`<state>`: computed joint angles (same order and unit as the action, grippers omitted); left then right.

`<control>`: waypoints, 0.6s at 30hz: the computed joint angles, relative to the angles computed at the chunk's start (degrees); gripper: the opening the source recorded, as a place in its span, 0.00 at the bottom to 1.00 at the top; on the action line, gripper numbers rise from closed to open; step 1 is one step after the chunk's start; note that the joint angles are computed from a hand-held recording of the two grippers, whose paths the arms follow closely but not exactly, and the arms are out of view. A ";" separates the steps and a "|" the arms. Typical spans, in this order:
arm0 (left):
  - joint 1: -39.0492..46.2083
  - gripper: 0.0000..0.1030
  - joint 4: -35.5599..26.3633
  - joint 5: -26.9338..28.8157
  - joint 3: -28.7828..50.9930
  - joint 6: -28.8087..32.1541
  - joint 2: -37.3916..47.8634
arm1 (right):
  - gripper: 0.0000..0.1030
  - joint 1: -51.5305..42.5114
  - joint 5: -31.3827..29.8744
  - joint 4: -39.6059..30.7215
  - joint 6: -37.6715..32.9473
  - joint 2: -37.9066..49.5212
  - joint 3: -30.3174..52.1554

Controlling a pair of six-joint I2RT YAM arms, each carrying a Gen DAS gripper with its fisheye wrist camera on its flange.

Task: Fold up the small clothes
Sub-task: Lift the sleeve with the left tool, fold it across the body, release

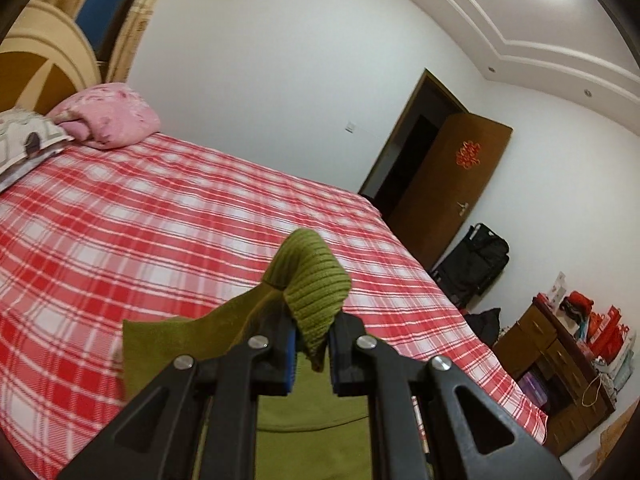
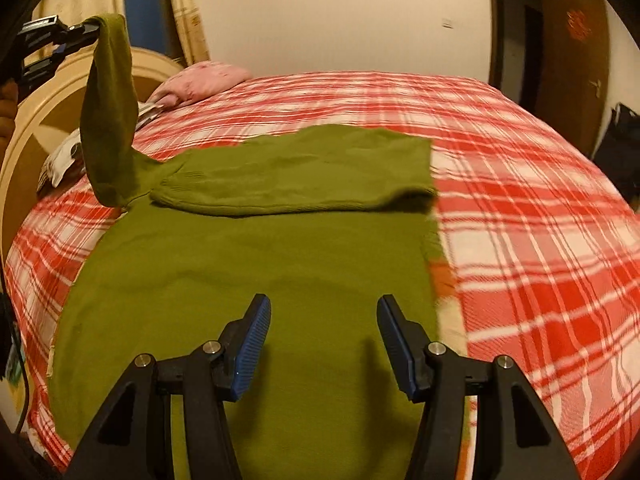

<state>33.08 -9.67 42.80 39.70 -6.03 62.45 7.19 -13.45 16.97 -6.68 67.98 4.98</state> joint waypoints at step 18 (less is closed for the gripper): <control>-35.61 0.15 14.79 -28.69 0.23 -7.22 20.54 | 0.55 -8.98 -6.49 11.42 -1.41 14.75 -0.34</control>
<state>-2.53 5.13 14.10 39.93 -13.25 82.98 -1.79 -19.94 28.38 -8.09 82.72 4.65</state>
